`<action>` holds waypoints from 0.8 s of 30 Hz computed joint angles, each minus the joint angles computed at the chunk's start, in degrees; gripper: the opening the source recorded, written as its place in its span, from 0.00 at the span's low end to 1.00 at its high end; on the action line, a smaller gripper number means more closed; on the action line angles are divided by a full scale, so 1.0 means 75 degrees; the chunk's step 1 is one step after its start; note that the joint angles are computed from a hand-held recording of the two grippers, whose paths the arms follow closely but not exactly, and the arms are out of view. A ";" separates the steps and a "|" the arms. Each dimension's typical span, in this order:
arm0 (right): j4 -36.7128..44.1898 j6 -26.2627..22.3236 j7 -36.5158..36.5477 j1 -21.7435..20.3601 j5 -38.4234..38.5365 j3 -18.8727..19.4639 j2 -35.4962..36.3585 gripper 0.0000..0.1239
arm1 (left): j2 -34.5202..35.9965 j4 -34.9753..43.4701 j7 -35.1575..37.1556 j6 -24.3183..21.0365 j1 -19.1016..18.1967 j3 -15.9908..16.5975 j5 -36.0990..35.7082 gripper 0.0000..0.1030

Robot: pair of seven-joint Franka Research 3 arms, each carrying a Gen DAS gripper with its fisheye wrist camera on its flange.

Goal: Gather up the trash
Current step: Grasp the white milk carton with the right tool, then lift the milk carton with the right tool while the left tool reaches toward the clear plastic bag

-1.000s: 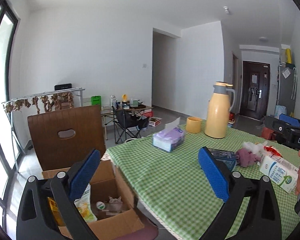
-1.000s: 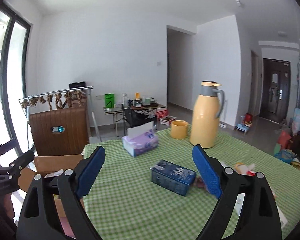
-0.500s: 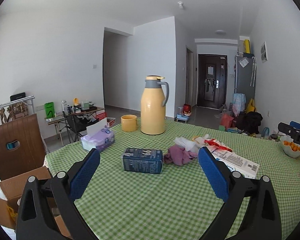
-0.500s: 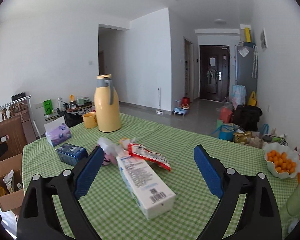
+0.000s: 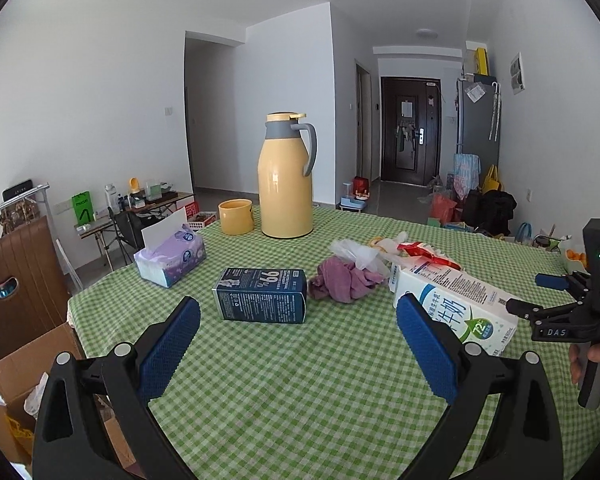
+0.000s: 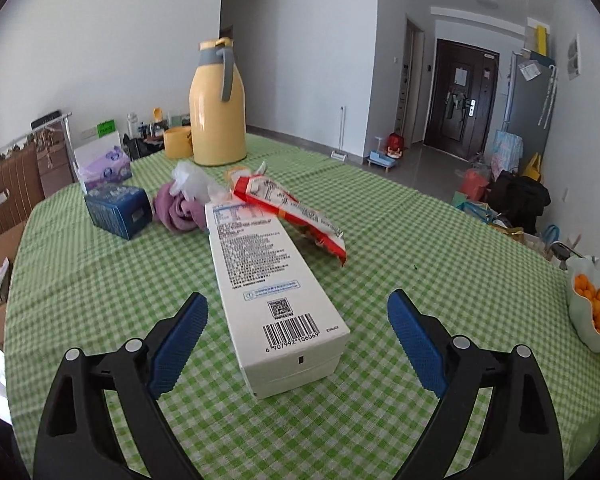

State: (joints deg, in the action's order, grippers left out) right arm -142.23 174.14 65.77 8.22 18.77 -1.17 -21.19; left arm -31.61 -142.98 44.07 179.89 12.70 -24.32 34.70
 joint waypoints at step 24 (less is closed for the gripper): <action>-0.1856 -0.1884 0.0593 -0.1590 0.0447 -0.0432 -0.3756 0.58 | 0.4824 0.3736 0.2765 -0.1091 -0.2245 0.0713 -0.1860 0.93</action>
